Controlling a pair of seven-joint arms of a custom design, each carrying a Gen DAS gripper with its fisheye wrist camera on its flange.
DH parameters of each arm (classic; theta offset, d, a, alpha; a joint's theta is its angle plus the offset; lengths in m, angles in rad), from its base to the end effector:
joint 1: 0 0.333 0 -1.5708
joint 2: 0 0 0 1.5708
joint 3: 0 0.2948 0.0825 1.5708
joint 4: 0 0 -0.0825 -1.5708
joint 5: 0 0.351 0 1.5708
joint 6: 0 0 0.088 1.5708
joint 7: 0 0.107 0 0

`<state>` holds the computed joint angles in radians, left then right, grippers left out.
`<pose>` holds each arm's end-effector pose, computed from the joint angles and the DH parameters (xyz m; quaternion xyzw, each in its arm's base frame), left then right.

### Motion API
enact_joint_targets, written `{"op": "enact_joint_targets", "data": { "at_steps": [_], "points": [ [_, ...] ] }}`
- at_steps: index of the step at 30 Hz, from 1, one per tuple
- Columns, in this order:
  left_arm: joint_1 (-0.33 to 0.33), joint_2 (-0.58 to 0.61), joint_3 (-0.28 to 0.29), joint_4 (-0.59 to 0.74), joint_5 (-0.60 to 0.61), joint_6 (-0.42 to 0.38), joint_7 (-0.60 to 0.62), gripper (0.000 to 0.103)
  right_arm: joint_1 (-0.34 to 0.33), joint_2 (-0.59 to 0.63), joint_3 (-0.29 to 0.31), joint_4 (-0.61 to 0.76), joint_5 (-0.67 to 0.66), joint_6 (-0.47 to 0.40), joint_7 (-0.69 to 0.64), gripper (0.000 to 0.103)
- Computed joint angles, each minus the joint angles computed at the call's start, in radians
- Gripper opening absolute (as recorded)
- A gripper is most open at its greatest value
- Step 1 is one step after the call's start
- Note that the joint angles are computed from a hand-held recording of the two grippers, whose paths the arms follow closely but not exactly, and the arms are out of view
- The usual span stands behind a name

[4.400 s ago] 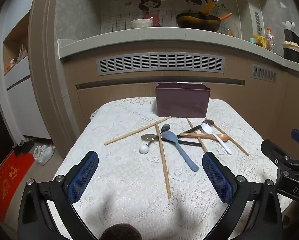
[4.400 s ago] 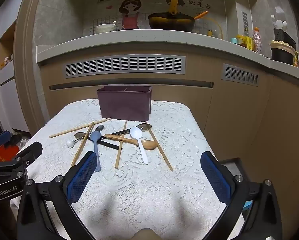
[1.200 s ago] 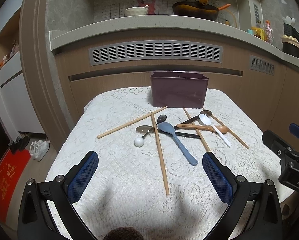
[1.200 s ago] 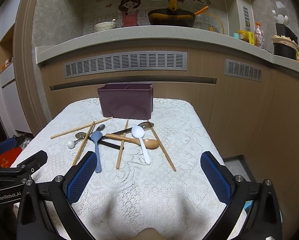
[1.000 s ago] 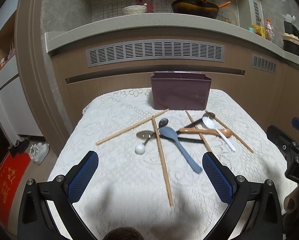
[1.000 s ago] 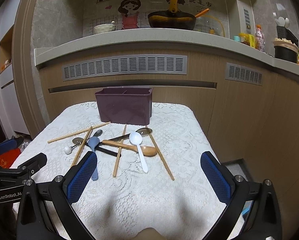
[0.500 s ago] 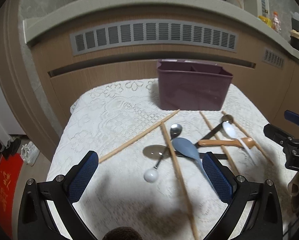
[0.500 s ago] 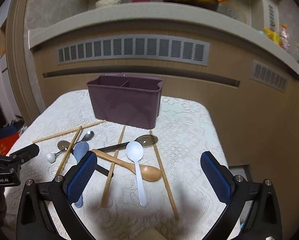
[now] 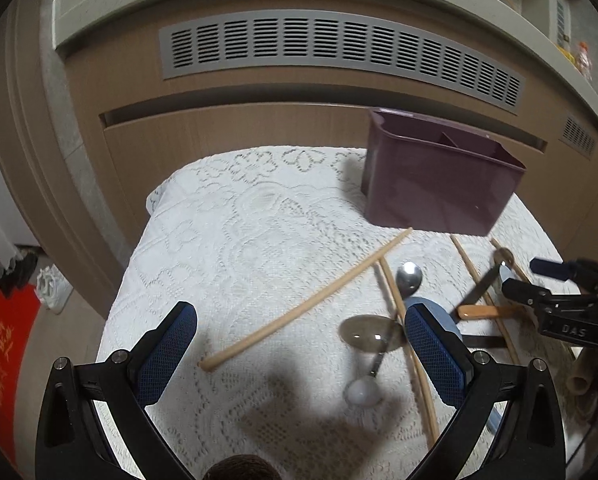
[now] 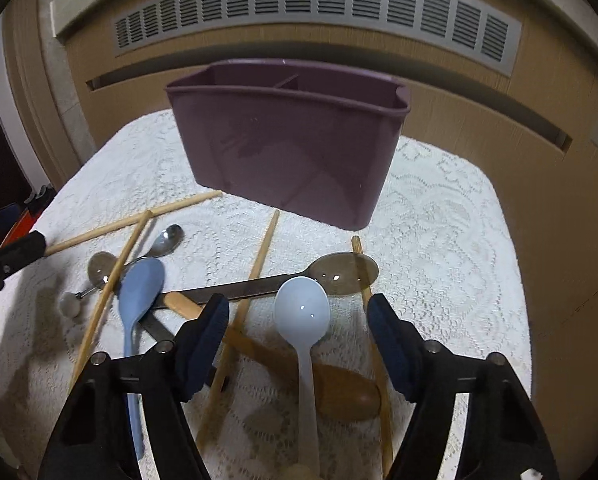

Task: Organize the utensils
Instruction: 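Grasp the white plastic spoon with the right tool while the left tool grasps a wooden chopstick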

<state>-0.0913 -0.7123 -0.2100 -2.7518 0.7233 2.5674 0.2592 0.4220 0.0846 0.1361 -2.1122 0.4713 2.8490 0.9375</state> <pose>0.3317 -0.1150 0.4669 -0.7915 0.4689 -0.2210 0.3237 0.4982 0.2806 0.4448 -0.8674 0.3622 -0.1322 0.3145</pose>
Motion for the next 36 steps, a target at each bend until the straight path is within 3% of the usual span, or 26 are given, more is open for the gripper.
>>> {"op": "enact_joint_targets", "data": {
  "at_steps": [3, 8, 11, 17, 19, 23, 28, 30, 36],
  "points": [
    [-0.014, 0.011, 0.011, 0.0, -0.019, 0.004, 0.016, 0.103, 0.0, 0.038, -0.011, 0.041, -0.032, -0.049, 0.043, 0.054],
    [-0.052, 0.047, 0.017, 0.019, -0.069, 0.023, 0.057, 0.103, 0.004, 0.083, -0.023, 0.082, -0.081, -0.083, 0.093, 0.05],
    [-0.079, 0.072, 0.028, 0.037, -0.107, 0.044, 0.082, 0.103, 0.002, 0.081, -0.024, 0.085, -0.095, -0.092, 0.09, 0.032],
    [-0.107, 0.143, 0.038, 0.083, -0.176, 0.087, 0.123, 0.101, -0.041, 0.013, 0.001, 0.04, 0.075, -0.112, -0.055, 0.032],
    [-0.104, 0.153, 0.038, 0.09, -0.189, 0.098, 0.123, 0.096, -0.049, -0.02, 0.002, 0.015, 0.149, -0.108, -0.113, 0.032],
    [-0.112, 0.193, 0.053, 0.126, -0.231, 0.096, 0.152, 0.072, -0.053, -0.073, -0.008, -0.03, 0.253, -0.094, -0.192, 0.032],
    [-0.109, 0.267, 0.05, 0.184, -0.253, 0.079, 0.21, 0.062, -0.057, -0.087, -0.021, -0.051, 0.327, -0.104, -0.244, 0.032],
    [-0.096, 0.303, 0.049, 0.212, -0.254, 0.06, 0.219, 0.044, -0.059, -0.086, -0.023, -0.054, 0.341, -0.108, -0.254, 0.032],
    [-0.076, 0.37, 0.078, 0.241, -0.322, 0.07, 0.247, 0.028, -0.061, -0.094, -0.026, -0.064, 0.363, -0.118, -0.266, 0.032]
  ]
}}
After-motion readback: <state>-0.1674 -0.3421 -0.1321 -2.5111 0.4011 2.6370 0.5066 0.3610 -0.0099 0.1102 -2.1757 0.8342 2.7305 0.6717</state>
